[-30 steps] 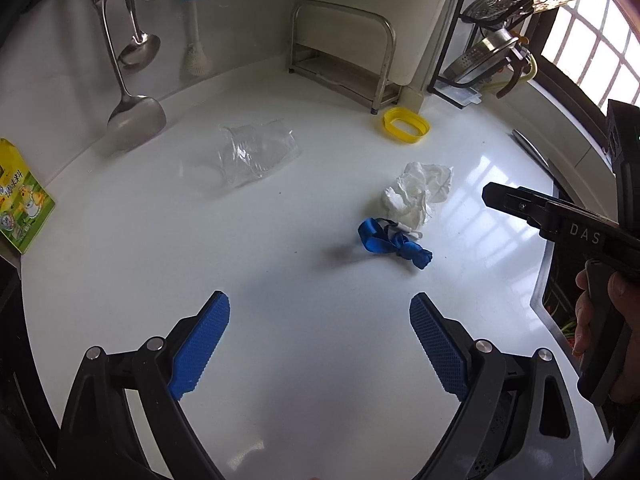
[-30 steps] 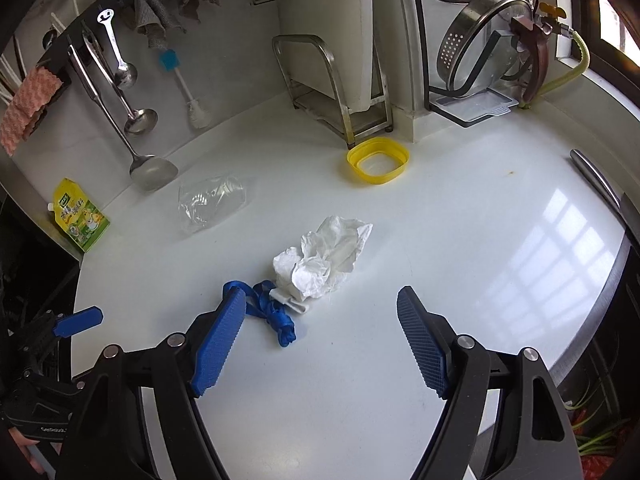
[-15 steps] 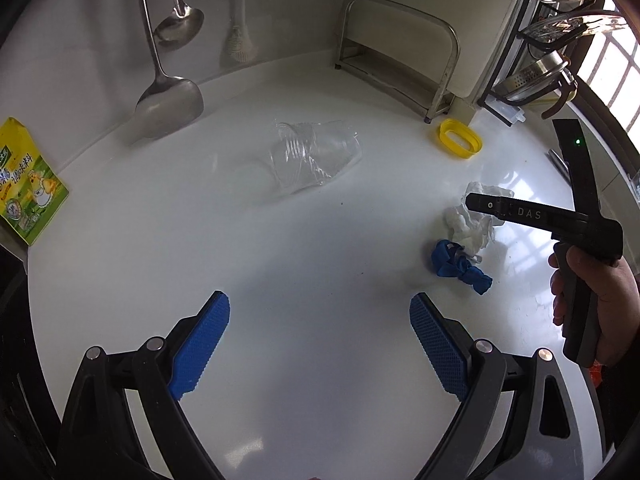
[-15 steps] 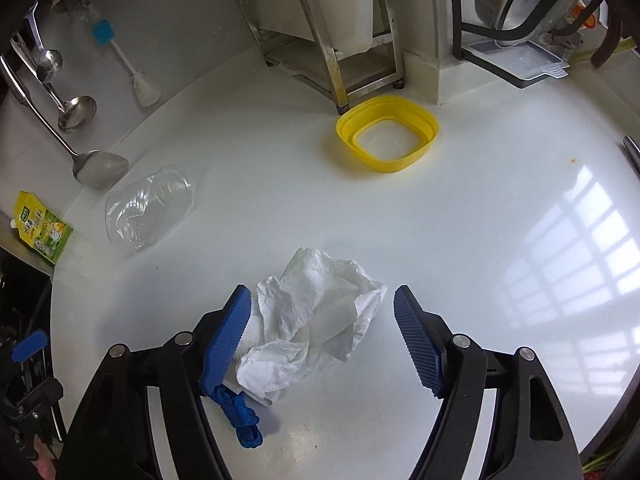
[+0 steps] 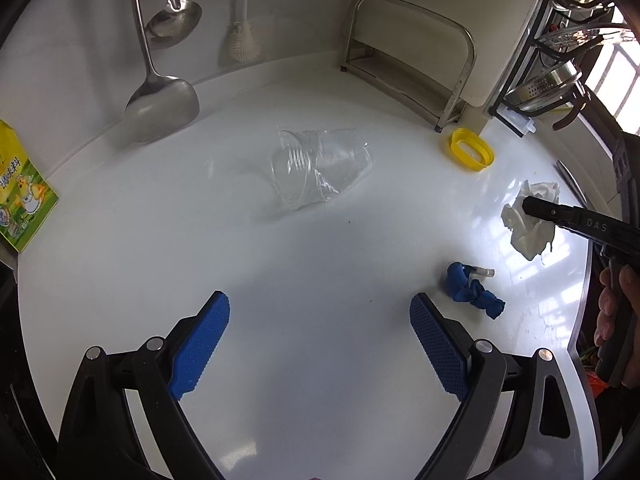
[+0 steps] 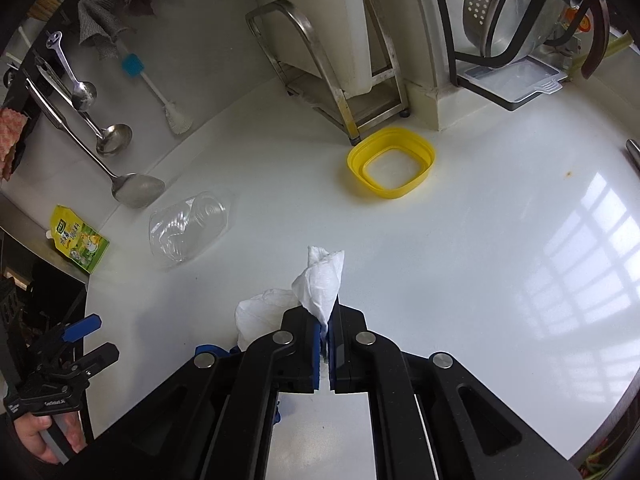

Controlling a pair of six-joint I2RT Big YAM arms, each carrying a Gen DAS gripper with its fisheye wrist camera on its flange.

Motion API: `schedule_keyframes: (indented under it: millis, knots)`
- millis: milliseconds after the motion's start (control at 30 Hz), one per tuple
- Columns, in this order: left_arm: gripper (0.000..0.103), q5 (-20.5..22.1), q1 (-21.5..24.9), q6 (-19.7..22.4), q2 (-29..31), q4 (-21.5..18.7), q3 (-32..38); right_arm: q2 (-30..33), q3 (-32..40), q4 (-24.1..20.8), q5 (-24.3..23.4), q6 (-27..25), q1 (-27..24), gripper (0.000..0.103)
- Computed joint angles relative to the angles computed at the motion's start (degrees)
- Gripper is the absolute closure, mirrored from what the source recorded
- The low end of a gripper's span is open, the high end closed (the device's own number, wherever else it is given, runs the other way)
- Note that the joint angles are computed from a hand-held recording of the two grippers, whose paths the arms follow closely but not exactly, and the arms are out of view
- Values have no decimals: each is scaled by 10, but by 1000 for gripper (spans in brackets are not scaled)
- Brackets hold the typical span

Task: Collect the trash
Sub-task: 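Grasp the clear plastic cup with the left tool while right holds tissue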

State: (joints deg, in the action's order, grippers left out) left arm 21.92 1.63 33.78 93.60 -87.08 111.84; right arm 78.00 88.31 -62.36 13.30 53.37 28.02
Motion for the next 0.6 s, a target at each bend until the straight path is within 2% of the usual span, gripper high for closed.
schedule_keyframes:
  millis: [167, 267, 433, 467, 600]
  knots:
    - [13, -10, -28, -43, 31, 38, 25, -31, 0, -4, 26, 16, 22, 101]
    - [13, -17, -45, -68, 67, 47, 62, -45, 5, -21, 45, 33, 46, 101]
    - [13, -27, -64, -117, 139, 23, 146, -61, 6, -50, 66, 64, 86, 101]
    - [16, -23, -66, -122, 149, 14, 161, -63, 7, -57, 70, 69, 92, 101]
    - [50, -9, -74, -109, 159, -8, 176, -66, 5, -81, 75, 76, 107, 101]
